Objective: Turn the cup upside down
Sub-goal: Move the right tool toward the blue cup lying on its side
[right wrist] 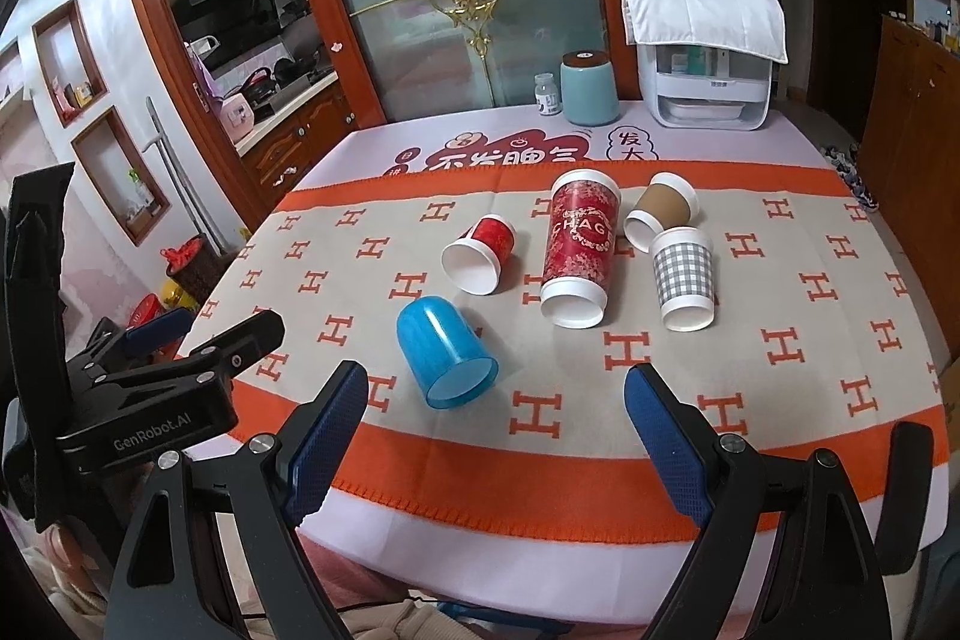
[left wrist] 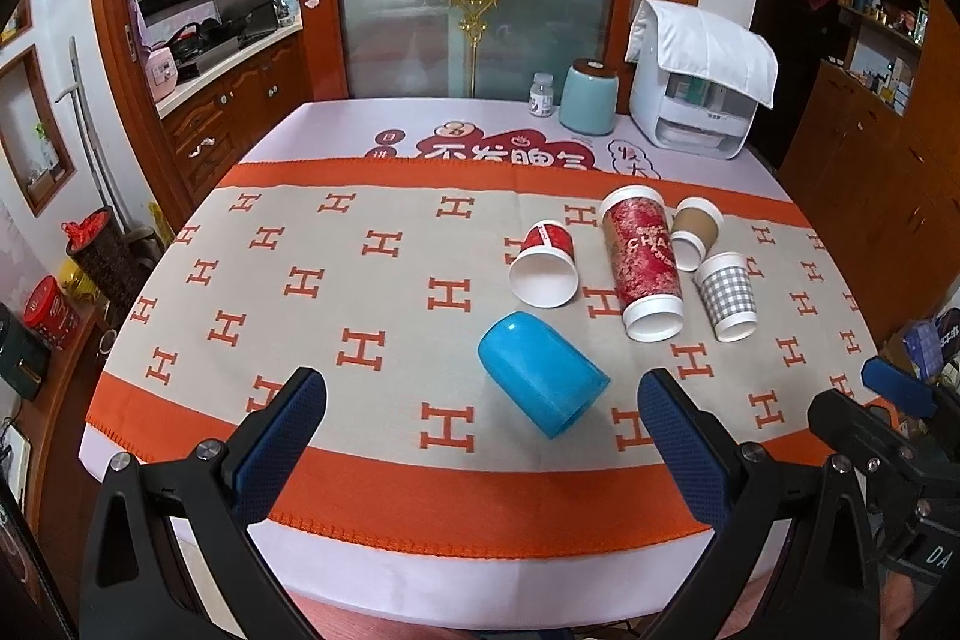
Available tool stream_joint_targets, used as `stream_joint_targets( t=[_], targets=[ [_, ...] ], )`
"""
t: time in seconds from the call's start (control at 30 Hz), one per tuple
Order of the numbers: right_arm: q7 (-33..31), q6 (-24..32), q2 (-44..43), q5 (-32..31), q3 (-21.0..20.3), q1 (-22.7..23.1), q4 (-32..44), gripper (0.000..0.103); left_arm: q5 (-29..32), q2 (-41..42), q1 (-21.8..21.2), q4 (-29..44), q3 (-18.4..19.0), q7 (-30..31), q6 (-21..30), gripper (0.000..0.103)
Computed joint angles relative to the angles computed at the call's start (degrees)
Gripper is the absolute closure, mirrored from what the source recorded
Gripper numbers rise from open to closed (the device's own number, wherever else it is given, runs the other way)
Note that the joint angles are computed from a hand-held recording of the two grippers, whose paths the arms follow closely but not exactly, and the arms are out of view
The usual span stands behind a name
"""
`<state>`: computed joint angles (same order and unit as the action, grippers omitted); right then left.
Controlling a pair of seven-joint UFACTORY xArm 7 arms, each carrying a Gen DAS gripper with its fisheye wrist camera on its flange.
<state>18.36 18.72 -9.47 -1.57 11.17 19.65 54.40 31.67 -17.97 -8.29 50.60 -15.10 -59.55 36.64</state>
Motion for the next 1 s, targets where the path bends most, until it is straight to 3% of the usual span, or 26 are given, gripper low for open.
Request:
stream_joint_targets(
  t=[0.3, 0.43, 0.53, 0.67, 0.8, 1.0],
  targets=[
    [-0.29, 5.58, 8.89, -3.46, -0.11, 0.27, 10.39, 0.014, 4.51, 3.48, 1.10, 1.92, 0.98, -0.91, 1.17, 0.000],
    [-1.22, 7.55, 13.57, -4.01, -0.61, 1.06, 15.70, 0.014, 4.94, 4.86, 1.18, 2.01, 2.80, 0.48, -1.10, 0.000],
    [-1.90, 9.62, 17.54, -4.47, -0.90, 1.85, 20.17, 0.014, 2.00, 6.72, 1.10, 2.06, 4.90, 3.89, -3.46, 0.000],
    [-5.94, 13.18, 23.31, -0.69, -0.71, 1.94, 26.44, 0.014, -6.23, 11.07, 1.17, 2.20, 8.27, 10.23, -5.87, 0.003],
    [-9.18, 21.00, 33.53, 2.18, -0.70, 2.71, 38.87, 0.014, -14.09, 14.82, 1.65, 2.02, 10.50, 15.32, -7.12, 0.008],
    [-11.79, 32.56, 49.16, 4.57, -1.55, 4.62, 59.04, 0.014, -9.65, 17.52, 2.25, 0.61, 11.39, 11.53, -9.10, 0.008]
  ],
)
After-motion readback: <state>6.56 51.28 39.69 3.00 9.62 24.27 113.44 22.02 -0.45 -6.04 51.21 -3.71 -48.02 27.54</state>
